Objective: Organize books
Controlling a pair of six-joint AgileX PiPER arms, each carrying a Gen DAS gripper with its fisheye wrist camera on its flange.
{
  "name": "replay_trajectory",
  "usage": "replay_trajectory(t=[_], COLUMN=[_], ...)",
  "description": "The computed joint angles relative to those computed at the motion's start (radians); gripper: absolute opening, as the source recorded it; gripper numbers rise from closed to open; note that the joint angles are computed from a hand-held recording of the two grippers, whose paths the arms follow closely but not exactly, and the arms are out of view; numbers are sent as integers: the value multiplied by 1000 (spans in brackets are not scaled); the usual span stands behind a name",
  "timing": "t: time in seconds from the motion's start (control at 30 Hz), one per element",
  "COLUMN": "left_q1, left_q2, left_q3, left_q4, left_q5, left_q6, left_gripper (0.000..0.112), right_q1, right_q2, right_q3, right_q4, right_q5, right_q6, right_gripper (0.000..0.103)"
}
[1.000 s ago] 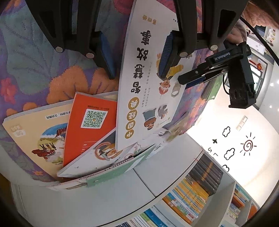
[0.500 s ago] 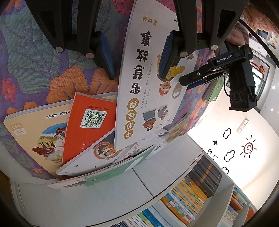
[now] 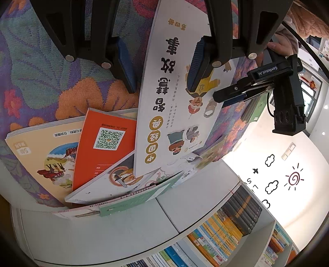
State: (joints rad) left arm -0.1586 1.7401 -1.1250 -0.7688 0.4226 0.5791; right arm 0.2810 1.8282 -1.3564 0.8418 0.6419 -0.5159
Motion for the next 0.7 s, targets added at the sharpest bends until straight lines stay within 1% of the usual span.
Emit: replay_trajectory(t=[0.1,0.13,0.17,0.23,0.27,0.3,0.33,0.37,0.4,0.47,0.53,0.57,0.6,0.63,0.7], left_q1=[-2,-4,-2,-3,3,23,40,65,81,103,99,96,95,98,105], left_q2=[-1,-1,0,5,7,10,13,17,20,17,-4,-19,-33,-43,-65], left_q3=[0,-1,-3,-16,-23,-28,-30,-34,-38,-41,-36,-35,-40,-43,-51], left_q4=[6,6,-5,14,10,-33,-76,-128,-158,-206,-215,-202,-187,-188,-155], left_q5=[-1,0,8,27,41,72,99,141,170,211,209,210,222,232,241], left_q6=[-5,-4,10,7,13,42,67,92,106,136,156,149,136,136,96], left_gripper=[43,43,43,43,43,43,43,43,43,43,43,43,43,43,43], right_q1=[17,35,57,96,102,97,79,51,32,-17,-25,-19,-11,-8,-18], right_q2=[-1,-4,-9,-19,-22,-25,-31,-31,-32,-36,-53,-65,-76,-84,-88], right_q3=[-8,-14,-17,-17,-16,-6,6,18,29,59,83,87,85,83,81], right_q4=[-49,-111,-185,-317,-339,-320,-262,-168,-102,72,143,145,122,128,202], right_q5=[-13,-28,-48,-80,-86,-94,-94,-85,-78,-54,-62,-67,-65,-51,-8], right_q6=[34,80,137,239,257,242,209,145,103,-10,-76,-90,-68,-59,-71], right_gripper=[49,48,42,38,36,34,30,25,22,15,13,13,12,12,10])
